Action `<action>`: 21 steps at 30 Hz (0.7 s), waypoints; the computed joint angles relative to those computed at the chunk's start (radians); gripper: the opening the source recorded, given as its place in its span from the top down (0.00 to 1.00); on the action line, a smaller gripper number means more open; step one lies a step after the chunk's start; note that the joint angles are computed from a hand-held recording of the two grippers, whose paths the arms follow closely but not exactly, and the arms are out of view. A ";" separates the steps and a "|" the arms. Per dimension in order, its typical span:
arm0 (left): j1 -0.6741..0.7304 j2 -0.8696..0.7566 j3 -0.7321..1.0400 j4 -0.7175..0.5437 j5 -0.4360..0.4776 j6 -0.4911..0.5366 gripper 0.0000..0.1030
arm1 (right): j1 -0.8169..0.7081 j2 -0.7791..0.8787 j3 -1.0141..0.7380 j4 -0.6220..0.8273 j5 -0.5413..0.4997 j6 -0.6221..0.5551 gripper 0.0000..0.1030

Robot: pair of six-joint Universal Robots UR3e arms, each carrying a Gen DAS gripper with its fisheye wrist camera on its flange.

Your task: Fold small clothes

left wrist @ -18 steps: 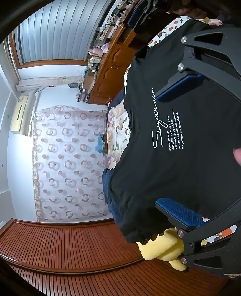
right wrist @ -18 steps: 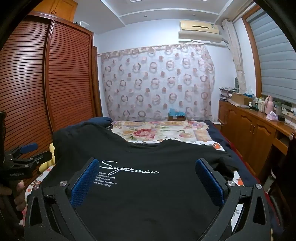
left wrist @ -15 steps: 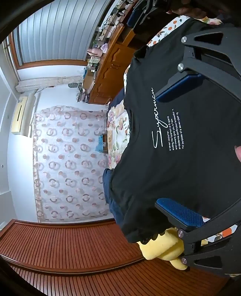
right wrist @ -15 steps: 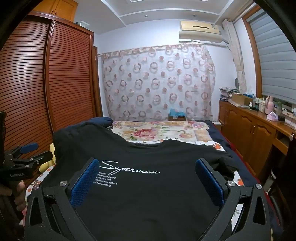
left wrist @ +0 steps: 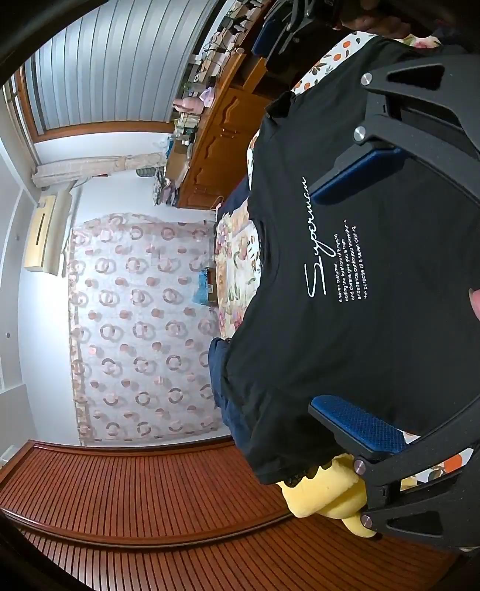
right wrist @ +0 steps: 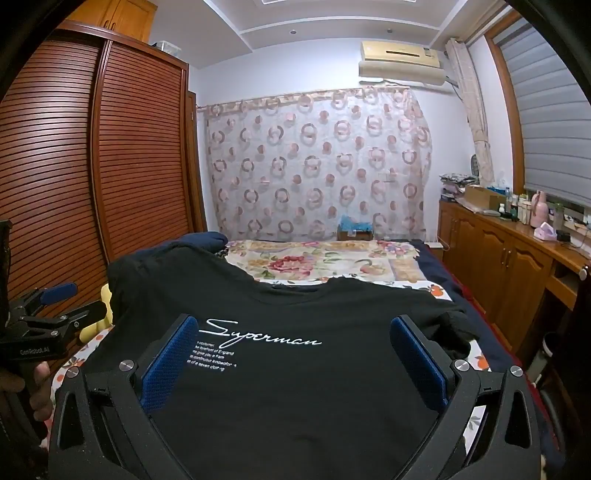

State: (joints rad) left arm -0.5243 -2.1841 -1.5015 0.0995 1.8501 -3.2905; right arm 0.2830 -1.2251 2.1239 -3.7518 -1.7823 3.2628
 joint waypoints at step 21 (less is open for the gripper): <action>-0.012 0.001 0.006 0.000 0.017 0.009 0.00 | -0.008 0.002 -0.007 0.007 0.010 -0.002 0.00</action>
State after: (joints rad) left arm -0.5367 -2.1835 -1.4951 0.0993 1.8672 -3.2814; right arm 0.2746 -1.2235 2.1166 -3.7452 -1.7723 3.2608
